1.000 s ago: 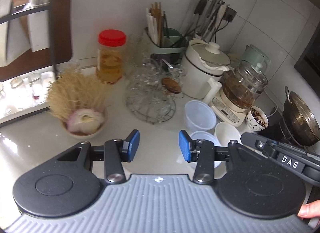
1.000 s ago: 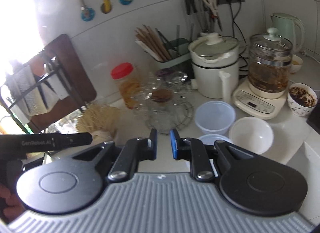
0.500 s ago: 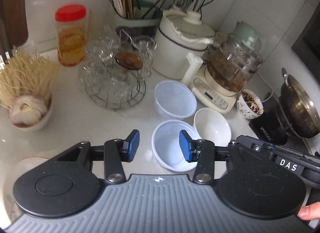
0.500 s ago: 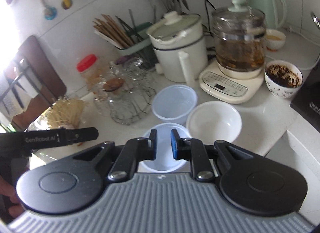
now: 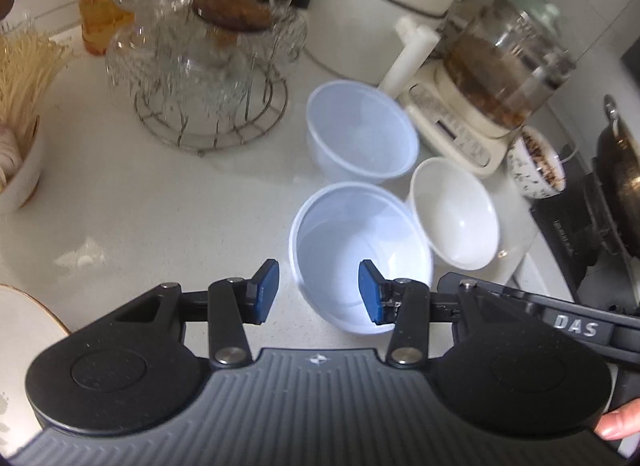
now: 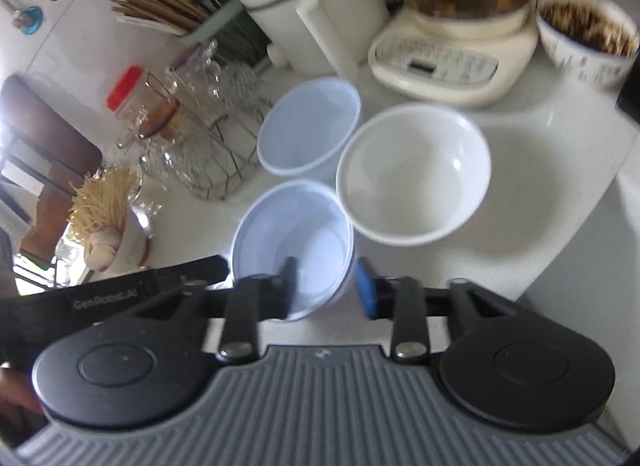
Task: Organize plates and bowls
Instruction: 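Move the left gripper to the translucent plastic bowl, then close the left gripper on the rim of the plastic bowl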
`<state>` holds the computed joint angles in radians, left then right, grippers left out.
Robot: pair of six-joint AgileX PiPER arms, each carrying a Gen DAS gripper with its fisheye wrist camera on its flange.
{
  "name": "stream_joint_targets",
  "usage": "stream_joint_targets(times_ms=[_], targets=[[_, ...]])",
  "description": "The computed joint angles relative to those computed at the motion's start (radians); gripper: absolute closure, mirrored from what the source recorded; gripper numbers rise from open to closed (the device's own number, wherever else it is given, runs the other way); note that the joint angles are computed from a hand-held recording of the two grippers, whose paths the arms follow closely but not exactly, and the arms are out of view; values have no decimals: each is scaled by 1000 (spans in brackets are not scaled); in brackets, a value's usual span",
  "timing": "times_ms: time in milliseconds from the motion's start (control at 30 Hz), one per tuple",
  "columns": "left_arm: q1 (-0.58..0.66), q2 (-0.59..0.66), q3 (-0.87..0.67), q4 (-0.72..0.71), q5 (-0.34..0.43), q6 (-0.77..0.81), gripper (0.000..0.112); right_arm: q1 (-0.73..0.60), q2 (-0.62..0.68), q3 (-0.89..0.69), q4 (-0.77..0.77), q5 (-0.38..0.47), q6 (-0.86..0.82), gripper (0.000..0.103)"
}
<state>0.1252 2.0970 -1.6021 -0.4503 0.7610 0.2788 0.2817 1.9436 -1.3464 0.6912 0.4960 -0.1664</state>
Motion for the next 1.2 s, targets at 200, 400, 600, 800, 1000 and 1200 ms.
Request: stream_joint_targets(times_ms=[200, 400, 600, 800, 1000, 1200], targets=[[13, 60, -35, -25, 26, -52, 63, -9, 58, -4, 59, -19, -43, 61], [51, 115, -71, -95, 42, -51, 66, -12, 90, -2, 118, -54, -96, 62], [46, 147, -112, -89, 45, -62, 78, -18, 128, -24, 156, -41, -91, 70], [37, 154, -111, -77, 24, -91, 98, -19, 125, -8, 228, -48, -162, 81], [30, 129, -62, -75, -17, -88, 105, -27, 124, -3, 290, -30, -224, 86], [20, 68, 4, -53, -54, -84, 106, -28, 92, 32, 336, -22, -266, 87]])
